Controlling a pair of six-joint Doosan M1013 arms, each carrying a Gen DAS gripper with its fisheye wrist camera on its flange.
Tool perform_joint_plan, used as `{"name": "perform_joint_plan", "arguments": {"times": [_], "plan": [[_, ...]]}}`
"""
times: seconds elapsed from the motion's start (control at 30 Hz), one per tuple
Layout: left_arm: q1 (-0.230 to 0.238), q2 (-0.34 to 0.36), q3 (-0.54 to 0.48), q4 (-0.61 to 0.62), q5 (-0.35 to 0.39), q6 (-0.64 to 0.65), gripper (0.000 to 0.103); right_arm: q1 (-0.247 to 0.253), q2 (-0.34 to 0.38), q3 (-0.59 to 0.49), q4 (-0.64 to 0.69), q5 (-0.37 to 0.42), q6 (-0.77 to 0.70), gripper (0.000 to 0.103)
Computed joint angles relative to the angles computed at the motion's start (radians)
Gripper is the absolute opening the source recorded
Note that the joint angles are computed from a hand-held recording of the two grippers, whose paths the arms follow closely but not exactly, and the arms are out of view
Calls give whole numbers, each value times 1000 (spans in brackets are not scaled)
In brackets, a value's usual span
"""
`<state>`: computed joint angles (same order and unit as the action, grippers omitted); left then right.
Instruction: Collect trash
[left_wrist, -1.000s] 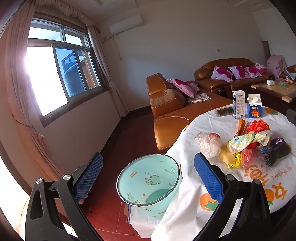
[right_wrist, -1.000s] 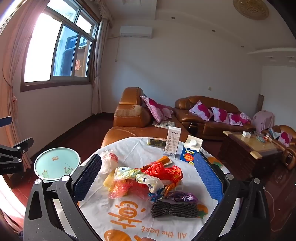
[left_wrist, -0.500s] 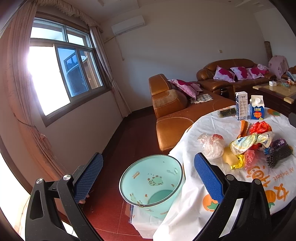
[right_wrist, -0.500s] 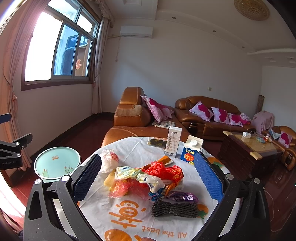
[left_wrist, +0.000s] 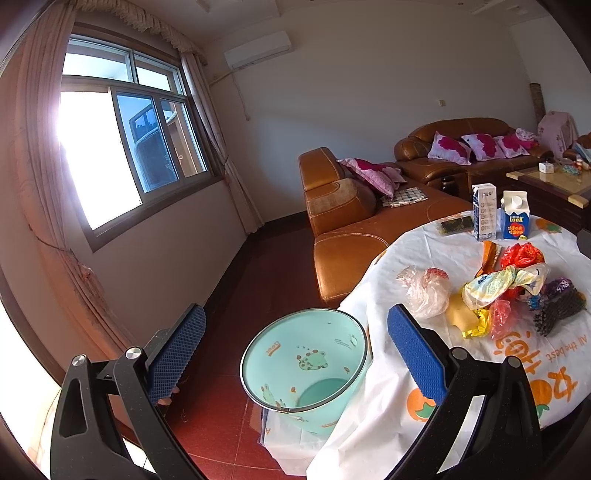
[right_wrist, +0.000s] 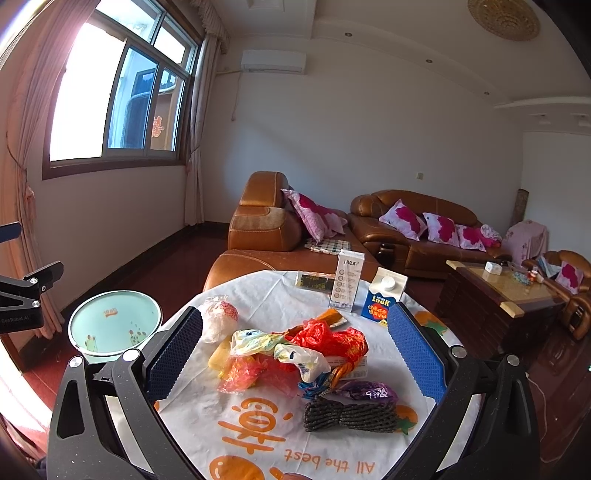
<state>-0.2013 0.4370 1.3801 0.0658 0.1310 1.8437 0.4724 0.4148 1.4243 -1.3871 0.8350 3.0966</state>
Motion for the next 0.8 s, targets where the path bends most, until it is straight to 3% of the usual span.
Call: {"name": "perform_joint_plan", "arguments": {"times": [0.8], "plan": [[3,2,-4,-4,4,4,97,-2,11,-1,-1,-4,4,98]]}}
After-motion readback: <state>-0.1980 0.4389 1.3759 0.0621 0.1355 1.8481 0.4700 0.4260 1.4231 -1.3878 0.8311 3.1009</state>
